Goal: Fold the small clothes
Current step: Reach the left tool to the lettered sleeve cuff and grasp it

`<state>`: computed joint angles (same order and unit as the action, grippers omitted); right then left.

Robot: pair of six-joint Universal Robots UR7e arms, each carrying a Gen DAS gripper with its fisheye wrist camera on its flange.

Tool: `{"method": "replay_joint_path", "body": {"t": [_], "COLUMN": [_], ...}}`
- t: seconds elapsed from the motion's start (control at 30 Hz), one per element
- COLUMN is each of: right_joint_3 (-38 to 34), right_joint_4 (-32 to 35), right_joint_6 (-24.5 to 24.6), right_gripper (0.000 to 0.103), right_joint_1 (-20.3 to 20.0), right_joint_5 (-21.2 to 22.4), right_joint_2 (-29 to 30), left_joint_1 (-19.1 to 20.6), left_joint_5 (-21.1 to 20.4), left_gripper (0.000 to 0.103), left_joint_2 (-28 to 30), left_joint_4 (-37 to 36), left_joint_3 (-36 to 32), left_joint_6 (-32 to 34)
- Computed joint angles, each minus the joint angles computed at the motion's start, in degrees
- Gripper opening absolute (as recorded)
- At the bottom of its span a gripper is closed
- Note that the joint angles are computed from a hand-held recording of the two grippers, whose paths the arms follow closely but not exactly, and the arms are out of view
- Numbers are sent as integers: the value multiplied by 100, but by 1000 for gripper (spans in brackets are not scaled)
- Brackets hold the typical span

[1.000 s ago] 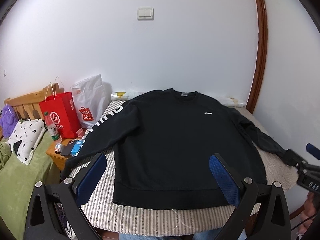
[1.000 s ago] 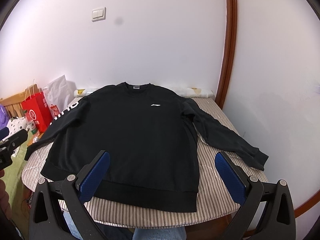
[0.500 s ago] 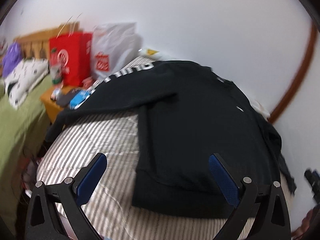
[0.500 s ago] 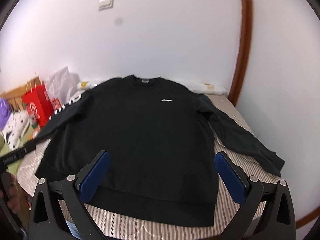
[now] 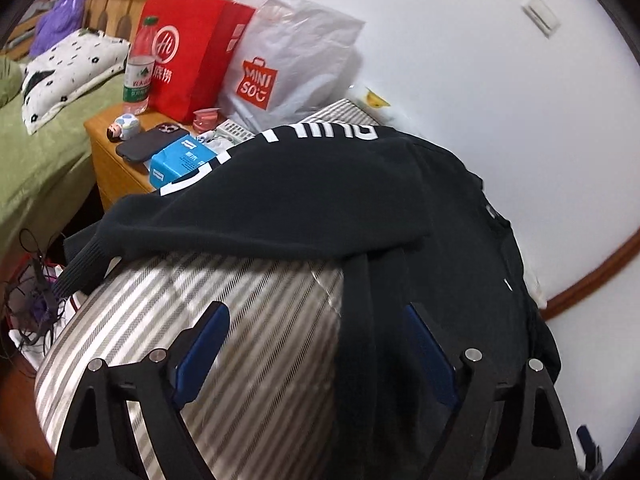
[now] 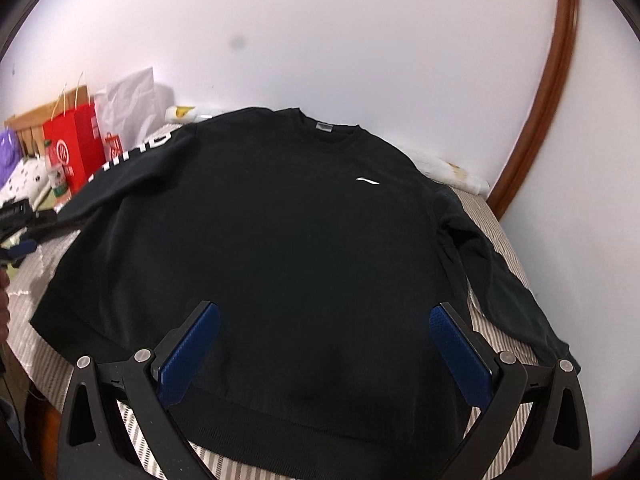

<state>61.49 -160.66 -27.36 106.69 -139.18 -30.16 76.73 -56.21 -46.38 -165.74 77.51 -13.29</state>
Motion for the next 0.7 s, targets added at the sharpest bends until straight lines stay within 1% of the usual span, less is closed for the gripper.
{"method": "replay_joint_path", "body": {"t": [0.07,0.13,0.2,0.3,0.33,0.47,0.53,0.6,0.63,0.7], "right_joint_3": [-117,-244,-393,-622,-716,-990,-1058,-1116,-1120,-1128], "right_joint_4": [101,422,618,935,1002,1340,1444,1516,1525,1535], "right_joint_6": [-27,143,259,482,514,580,593,570,546,528], "right_gripper": [103,103,103,103,103,103,103,103,103,103], "right_joint_1": [-32,-87,-136,-208,-229,-292,-312,-331,-339,-354], "right_joint_5": [-20,53,109,213,228,232,219,220,224,220], "right_joint_2": [78,118,183,291,346,511,559,602,611,618], "left_joint_1": [39,81,145,253,270,310,294,260,242,218], "left_joint_5": [112,162,147,-4,5,149,302,572,702,895], "left_gripper": [85,83,79,77,76,69,63,52,49,30], "left_joint_2": [164,272,372,473,508,674,752,852,890,959], "left_joint_4": [59,167,245,219,203,311,315,371,404,482], "left_joint_3": [-279,-492,-687,-879,-935,-1226,-1338,-1477,-1530,-1640], "left_joint_6": [-4,-55,-199,-429,-461,-588,-543,-483,-460,-368]}}
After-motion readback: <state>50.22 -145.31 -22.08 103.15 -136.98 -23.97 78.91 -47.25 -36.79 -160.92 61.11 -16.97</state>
